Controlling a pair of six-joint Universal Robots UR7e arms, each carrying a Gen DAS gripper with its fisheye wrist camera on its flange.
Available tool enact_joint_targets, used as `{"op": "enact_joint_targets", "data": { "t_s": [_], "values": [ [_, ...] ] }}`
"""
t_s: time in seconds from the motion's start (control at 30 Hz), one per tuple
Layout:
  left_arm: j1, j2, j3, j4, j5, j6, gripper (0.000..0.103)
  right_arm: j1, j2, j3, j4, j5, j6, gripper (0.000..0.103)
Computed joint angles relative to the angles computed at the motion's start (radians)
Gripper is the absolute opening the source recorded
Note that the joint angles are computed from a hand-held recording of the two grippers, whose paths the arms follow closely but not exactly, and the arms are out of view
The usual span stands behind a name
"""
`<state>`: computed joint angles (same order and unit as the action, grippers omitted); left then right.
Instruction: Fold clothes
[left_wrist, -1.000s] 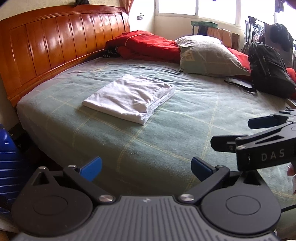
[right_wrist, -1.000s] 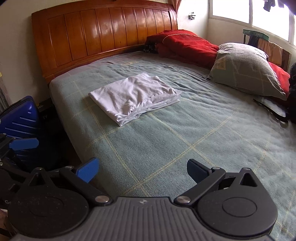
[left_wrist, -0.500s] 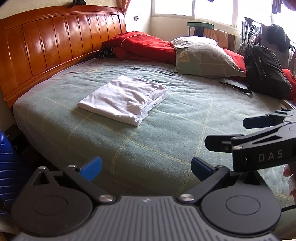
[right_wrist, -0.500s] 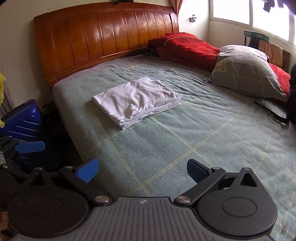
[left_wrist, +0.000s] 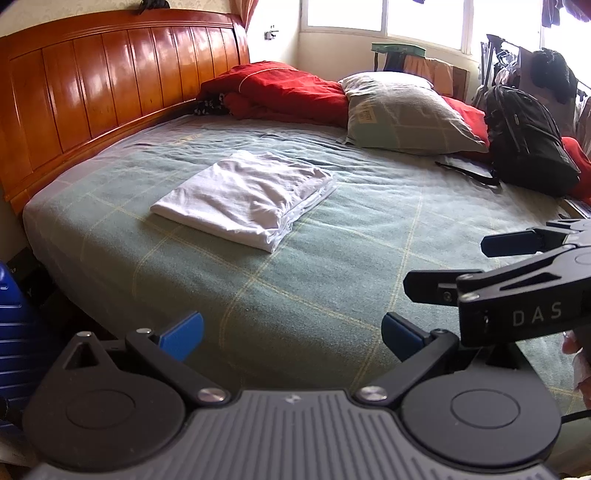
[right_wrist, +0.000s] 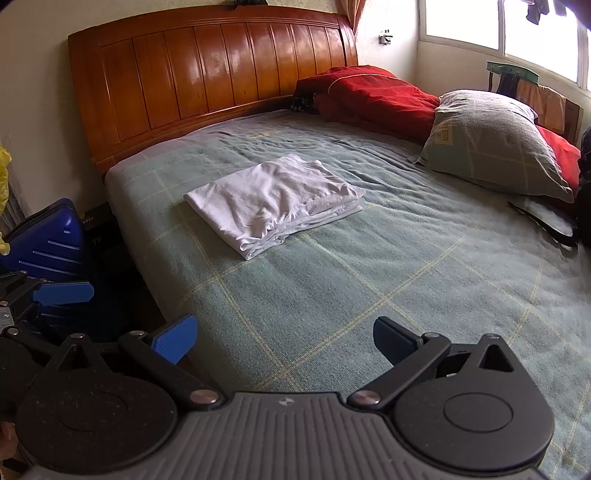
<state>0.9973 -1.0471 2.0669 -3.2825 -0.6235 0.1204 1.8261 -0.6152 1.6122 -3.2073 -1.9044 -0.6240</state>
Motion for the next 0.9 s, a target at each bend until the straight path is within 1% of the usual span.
{"op": "enact_joint_targets", "data": {
  "t_s": [0.9],
  "values": [
    [0.000,-0.001,-0.003,0.000,-0.004,0.006,0.102,0.002,0.000,-0.001,-0.005,0.002,-0.002,0.103]
  ]
}}
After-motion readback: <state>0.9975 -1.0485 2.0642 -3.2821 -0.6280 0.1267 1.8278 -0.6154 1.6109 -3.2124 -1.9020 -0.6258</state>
